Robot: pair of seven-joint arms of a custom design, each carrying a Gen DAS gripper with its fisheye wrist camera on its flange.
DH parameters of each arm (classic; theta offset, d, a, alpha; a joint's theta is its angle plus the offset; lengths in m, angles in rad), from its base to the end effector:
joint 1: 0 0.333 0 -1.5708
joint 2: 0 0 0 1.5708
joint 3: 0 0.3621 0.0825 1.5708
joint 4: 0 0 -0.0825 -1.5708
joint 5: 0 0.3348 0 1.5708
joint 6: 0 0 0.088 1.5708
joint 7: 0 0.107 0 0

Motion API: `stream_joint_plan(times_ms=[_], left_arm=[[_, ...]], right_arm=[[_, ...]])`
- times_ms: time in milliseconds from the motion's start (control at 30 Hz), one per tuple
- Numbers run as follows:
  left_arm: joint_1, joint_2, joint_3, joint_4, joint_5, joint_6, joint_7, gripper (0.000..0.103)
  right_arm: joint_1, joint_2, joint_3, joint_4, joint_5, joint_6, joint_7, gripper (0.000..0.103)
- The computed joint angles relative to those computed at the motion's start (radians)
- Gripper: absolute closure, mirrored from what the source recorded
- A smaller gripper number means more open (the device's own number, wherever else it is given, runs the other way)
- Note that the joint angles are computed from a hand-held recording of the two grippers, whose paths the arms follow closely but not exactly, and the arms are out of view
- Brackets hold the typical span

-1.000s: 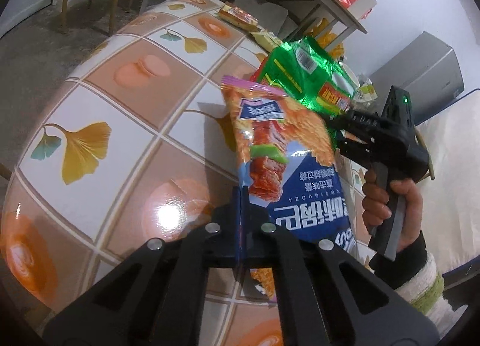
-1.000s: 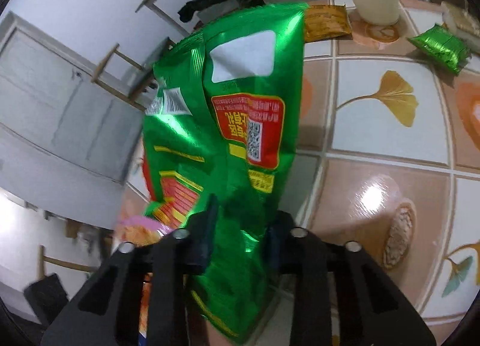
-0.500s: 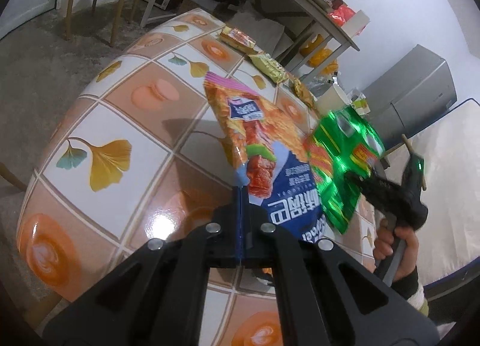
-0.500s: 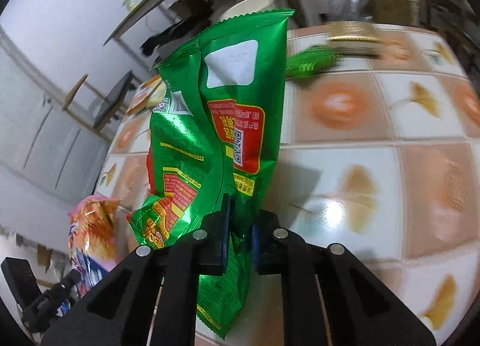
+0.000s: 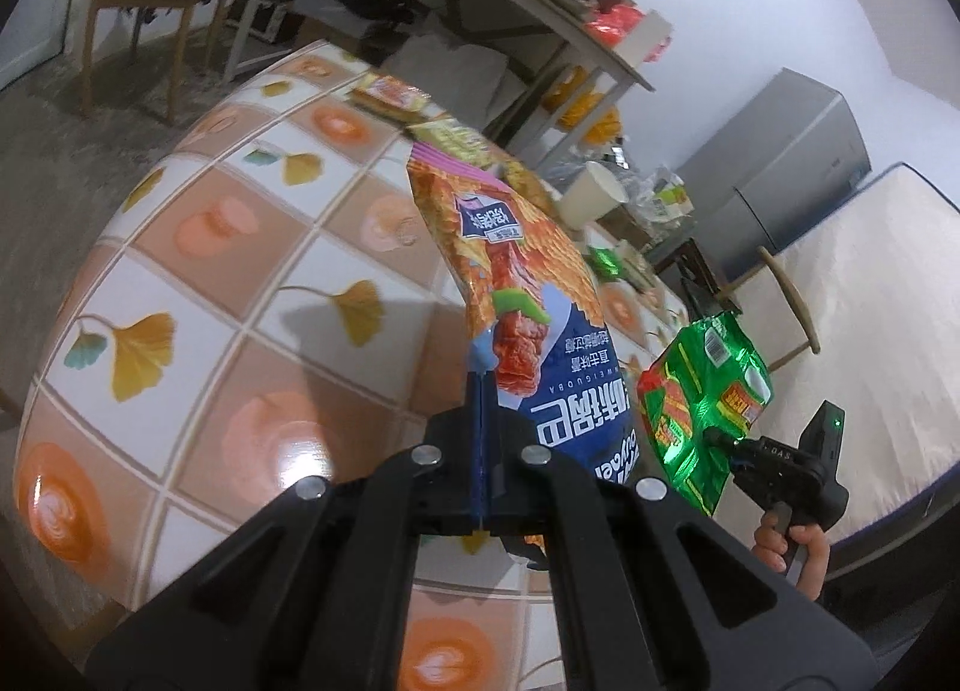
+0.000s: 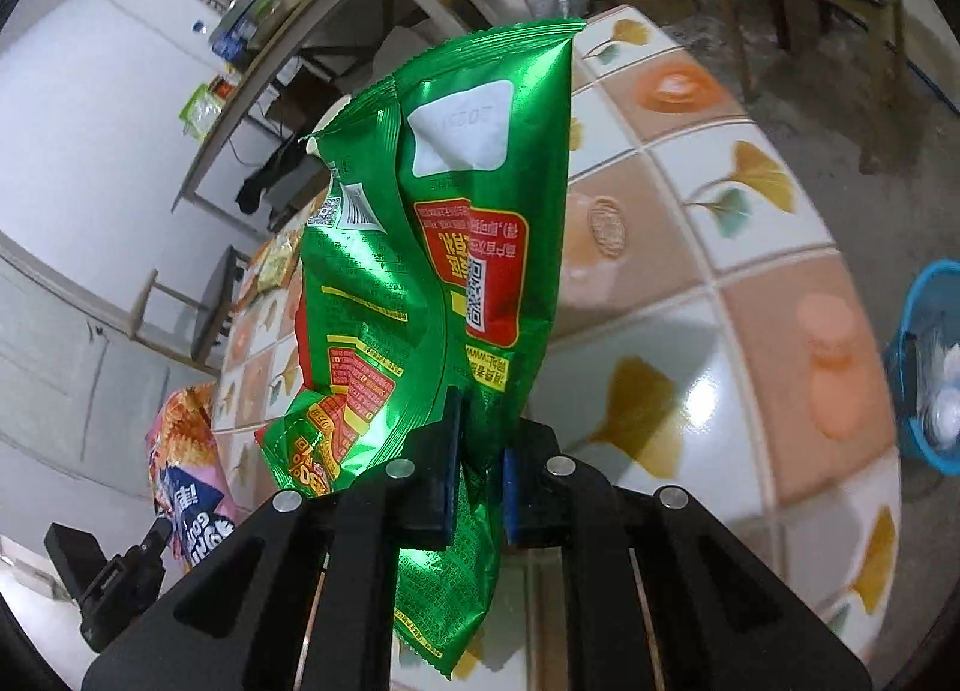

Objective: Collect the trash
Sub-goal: 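Lift both snack bags off the table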

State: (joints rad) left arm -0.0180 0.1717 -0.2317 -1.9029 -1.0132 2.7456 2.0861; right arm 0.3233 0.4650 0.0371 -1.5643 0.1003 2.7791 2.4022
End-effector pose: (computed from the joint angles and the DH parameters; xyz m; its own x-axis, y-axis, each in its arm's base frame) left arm 0.5937 -0.1059 0.5420 -0.1319 -0.8174 0.5608 -0.7852 -0.2591 -0.5624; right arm 0.6681 0.2406 0.5270 -0.3266 -0.7532 -0.5710 -0.7108 0.5939 -0.3768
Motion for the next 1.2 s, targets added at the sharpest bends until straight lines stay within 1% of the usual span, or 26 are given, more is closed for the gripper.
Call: stream_joint_plan(times_ms=[67,133,267,400,467,667,833,967,1067,1200], left_arm=[[-0.009,-0.001,-0.005,0.008,0.013,0.004,-0.001,0.103],[-0.022,-0.006,-0.013,0.014,0.026,0.011,-0.002,0.103],[-0.047,-0.017,-0.028,0.022,0.038,0.026,0.013,0.103],[-0.067,-0.028,-0.036,0.028,0.030,0.022,0.040,0.103],[-0.080,-0.033,-0.039,0.030,0.035,0.025,0.049,0.103],[-0.114,-0.049,-0.044,0.027,0.048,0.035,0.075,0.103],[-0.135,-0.054,-0.047,0.030,0.048,0.040,0.094,0.103],[-0.146,-0.048,-0.052,0.041,0.041,0.035,0.108,0.103],[-0.153,-0.042,-0.056,0.049,0.041,0.034,0.115,0.103],[-0.163,-0.033,-0.062,0.067,0.058,0.029,0.105,0.103]], right_arm=[[0.004,-0.023,0.000,-0.038,0.004,0.032,0.007,0.091],[-0.006,-0.061,0.012,-0.095,0.017,0.071,-0.005,0.091],[-0.016,-0.124,0.022,-0.180,0.036,0.116,-0.024,0.091],[-0.017,-0.181,0.028,-0.258,0.052,0.161,-0.028,0.091],[-0.008,-0.219,0.017,-0.310,0.042,0.180,-0.017,0.091],[0.017,-0.283,-0.019,-0.387,-0.025,0.205,0.061,0.091],[0.033,-0.337,-0.052,-0.453,-0.132,0.227,0.174,0.091],[0.030,-0.388,-0.077,-0.509,-0.259,0.240,0.308,0.091],[0.009,-0.435,-0.078,-0.553,-0.386,0.243,0.433,0.091],[-0.054,-0.491,-0.051,-0.602,-0.538,0.247,0.580,0.091]])
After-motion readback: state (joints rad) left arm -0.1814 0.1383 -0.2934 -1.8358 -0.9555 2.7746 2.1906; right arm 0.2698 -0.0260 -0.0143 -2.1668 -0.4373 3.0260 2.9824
